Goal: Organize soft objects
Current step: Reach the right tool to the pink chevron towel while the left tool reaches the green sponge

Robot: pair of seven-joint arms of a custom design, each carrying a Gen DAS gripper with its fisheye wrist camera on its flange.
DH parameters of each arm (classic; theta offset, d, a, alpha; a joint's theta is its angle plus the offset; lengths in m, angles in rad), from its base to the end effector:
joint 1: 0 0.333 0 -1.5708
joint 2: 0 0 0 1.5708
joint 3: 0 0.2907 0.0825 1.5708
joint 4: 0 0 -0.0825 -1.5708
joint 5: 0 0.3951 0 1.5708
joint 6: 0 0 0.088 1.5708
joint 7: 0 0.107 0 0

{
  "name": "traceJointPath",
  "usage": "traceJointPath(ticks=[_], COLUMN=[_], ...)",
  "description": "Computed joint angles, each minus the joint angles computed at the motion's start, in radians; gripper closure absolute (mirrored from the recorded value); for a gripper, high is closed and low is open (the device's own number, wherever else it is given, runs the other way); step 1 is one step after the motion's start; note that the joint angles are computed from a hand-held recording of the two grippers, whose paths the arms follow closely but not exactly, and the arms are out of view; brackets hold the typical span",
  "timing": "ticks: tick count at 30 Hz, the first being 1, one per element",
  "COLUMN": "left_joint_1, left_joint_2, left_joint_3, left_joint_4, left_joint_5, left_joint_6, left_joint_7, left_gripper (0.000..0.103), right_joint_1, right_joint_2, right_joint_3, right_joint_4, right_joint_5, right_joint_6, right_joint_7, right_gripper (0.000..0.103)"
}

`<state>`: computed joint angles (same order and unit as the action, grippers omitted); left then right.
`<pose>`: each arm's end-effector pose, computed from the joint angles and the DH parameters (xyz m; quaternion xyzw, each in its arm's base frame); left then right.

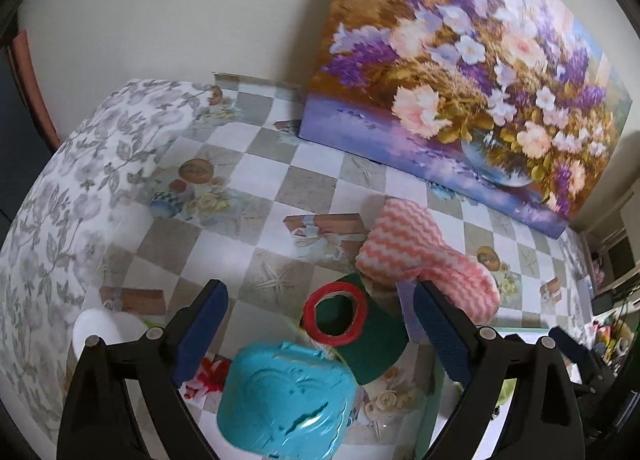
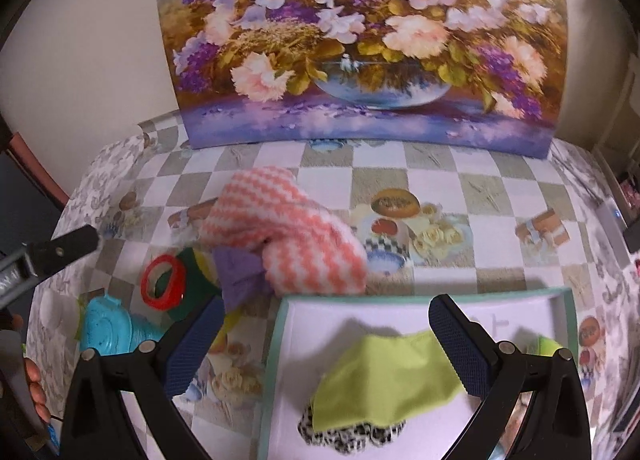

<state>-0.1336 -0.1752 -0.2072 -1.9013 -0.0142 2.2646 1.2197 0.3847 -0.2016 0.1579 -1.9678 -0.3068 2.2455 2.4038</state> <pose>0.5298 -0.1968 0.6050 -0.6852 0.6786 -0.2343 0.1226 0.4761 0.2842 0.5843 -0.6258 0.7285 -0.1758 0.2160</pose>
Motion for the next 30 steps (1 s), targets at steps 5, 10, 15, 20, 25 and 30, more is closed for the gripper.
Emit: traceJointPath(ticks=[5,10,15,20,25,30], left_joint_1=[-0.016,-0.032,-0.04,-0.045,-0.05,-0.058], left_joint_2=[0.057,0.108,0.136,0.164,0.186,0.202], left_joint_3=[-0.006,-0.007,-0.003,0.002,0.006,0.005], left_joint_4=[0.044,0.082,0.105,0.122,0.134,0.138], left_joint_5=[-0.013,0.005,0.032,0.046,0.049,0.066], left_joint_6=[-0.018,-0.043,-0.064,-0.091,-0.114,-0.131], left_joint_7=[0.017,0.013,0.007,-0.001,-0.004,0.008], left_gripper=[0.009,0.009,0.009,0.009,0.009,0.009], right_joint_1=[-0.005,-0.013,-0.023,-0.026,-0.025,-0.019], right_joint_2=[0.03,0.055,0.06,0.092,0.113,0.135], right_joint_3=[-0.012,-0.016,-0.031,-0.04,-0.045,-0.041], right_joint_4=[0.007,0.03,0.02,0.026,0.019,0.029], right_joint_5=[0.015,0.002,0.044,0.097,0.15,0.168], right_joint_6=[0.057,0.045,0.086,0.1,0.116,0.1], right_joint_7=[-0.017,-0.028,-0.026,-0.061,-0.092,-0.116], right_gripper=[0.0,0.0,0.0,0.008,0.015,0.02])
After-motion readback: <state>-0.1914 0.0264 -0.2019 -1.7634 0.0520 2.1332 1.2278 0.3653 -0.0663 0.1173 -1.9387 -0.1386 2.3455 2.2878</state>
